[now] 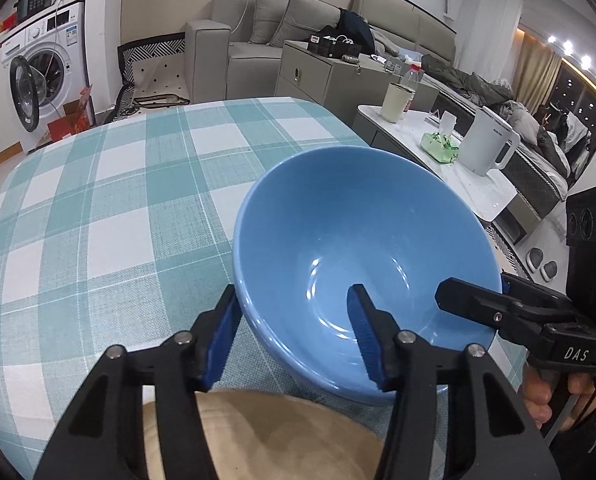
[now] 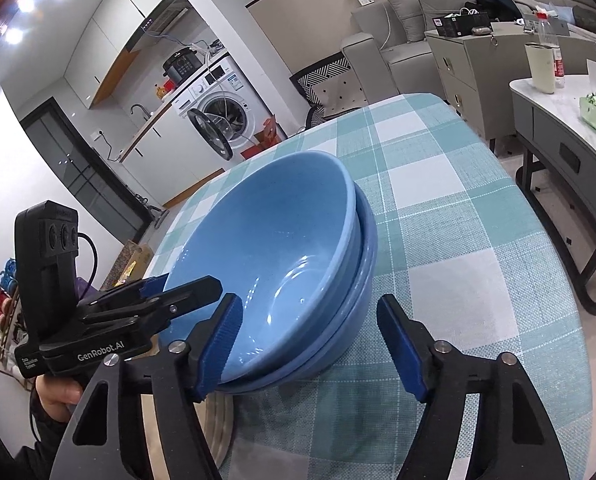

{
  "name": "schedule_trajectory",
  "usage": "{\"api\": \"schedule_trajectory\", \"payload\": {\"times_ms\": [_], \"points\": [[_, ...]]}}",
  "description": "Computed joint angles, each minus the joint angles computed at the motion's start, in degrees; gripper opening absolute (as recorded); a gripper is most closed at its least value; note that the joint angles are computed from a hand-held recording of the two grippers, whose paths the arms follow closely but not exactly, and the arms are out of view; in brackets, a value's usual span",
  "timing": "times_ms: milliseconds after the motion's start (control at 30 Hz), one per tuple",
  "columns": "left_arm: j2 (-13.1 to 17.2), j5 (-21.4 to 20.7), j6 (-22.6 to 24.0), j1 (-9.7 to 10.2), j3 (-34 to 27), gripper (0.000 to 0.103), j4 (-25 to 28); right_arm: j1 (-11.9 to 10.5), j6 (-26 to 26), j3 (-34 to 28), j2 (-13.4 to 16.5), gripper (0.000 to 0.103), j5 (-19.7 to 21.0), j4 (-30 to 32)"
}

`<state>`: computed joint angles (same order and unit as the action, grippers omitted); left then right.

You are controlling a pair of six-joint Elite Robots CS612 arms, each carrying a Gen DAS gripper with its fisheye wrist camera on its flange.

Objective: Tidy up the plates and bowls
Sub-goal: 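Close both grippers on the rim of the stacked blue bowls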

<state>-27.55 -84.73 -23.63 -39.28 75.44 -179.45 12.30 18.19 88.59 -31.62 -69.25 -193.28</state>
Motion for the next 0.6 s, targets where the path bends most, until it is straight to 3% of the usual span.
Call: {"api": "schedule_trajectory", "payload": {"times_ms": [167, 600], "points": [[-0.13, 0.53, -0.37, -0.02, 0.22, 0.044, 0.21, 0.32, -0.41, 0.17, -0.15, 0.061, -0.79, -0.61], [-0.45, 2.22, 0.22, -0.39, 0.6, 0.043, 0.98, 0.63, -1.2, -0.02, -0.07, 0.056, -3.01, -1.0]]}}
